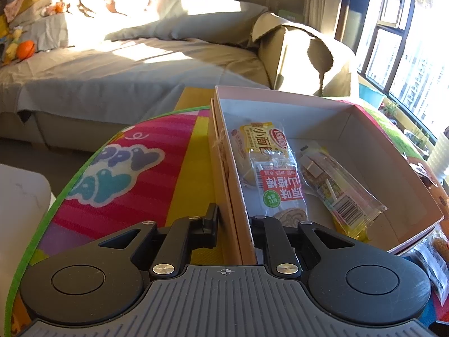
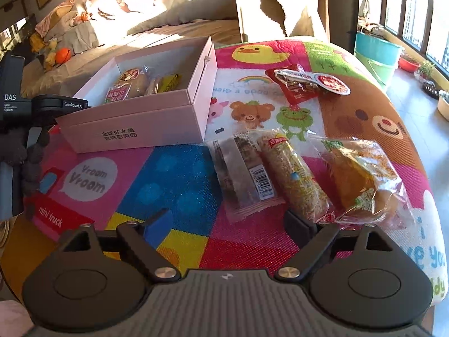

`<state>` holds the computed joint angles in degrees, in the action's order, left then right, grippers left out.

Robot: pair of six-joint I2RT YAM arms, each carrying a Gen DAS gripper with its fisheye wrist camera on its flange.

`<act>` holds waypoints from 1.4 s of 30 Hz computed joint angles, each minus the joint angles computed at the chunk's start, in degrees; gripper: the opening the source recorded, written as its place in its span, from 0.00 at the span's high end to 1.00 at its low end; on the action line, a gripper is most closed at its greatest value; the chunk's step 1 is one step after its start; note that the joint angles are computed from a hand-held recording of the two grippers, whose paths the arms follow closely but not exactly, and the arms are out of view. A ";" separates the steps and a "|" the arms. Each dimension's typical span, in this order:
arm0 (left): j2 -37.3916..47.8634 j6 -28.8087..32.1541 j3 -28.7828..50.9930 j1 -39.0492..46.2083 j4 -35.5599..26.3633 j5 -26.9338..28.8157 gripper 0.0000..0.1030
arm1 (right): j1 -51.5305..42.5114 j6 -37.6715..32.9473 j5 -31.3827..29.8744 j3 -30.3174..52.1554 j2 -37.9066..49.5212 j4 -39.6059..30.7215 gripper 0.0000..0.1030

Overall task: Organize objects
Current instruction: 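Reach the right tool to the clear barcoded pack of brown snacks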

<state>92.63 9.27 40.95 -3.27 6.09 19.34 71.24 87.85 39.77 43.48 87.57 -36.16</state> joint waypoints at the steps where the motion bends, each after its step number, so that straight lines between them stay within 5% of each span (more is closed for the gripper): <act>1: -0.04 0.05 -0.05 0.07 0.00 0.09 0.85 | -0.04 0.10 0.23 0.14 0.72 1.00 0.00; 11: -0.08 0.07 -0.03 0.17 -0.13 0.21 0.85 | 1.12 6.02 3.17 10.28 13.16 -8.52 0.00; 28: 0.29 0.23 0.22 0.48 -0.43 0.72 0.84 | -6.92 -21.53 0.27 2.07 3.04 7.23 0.00; 34: 0.64 -0.04 0.36 0.51 -0.44 0.75 0.84 | -3.98 -22.03 3.08 3.34 -0.56 4.39 0.01; 42: 0.64 -0.06 0.36 0.50 -0.44 0.71 0.84 | -12.34 -27.75 0.23 2.27 -0.26 8.24 0.34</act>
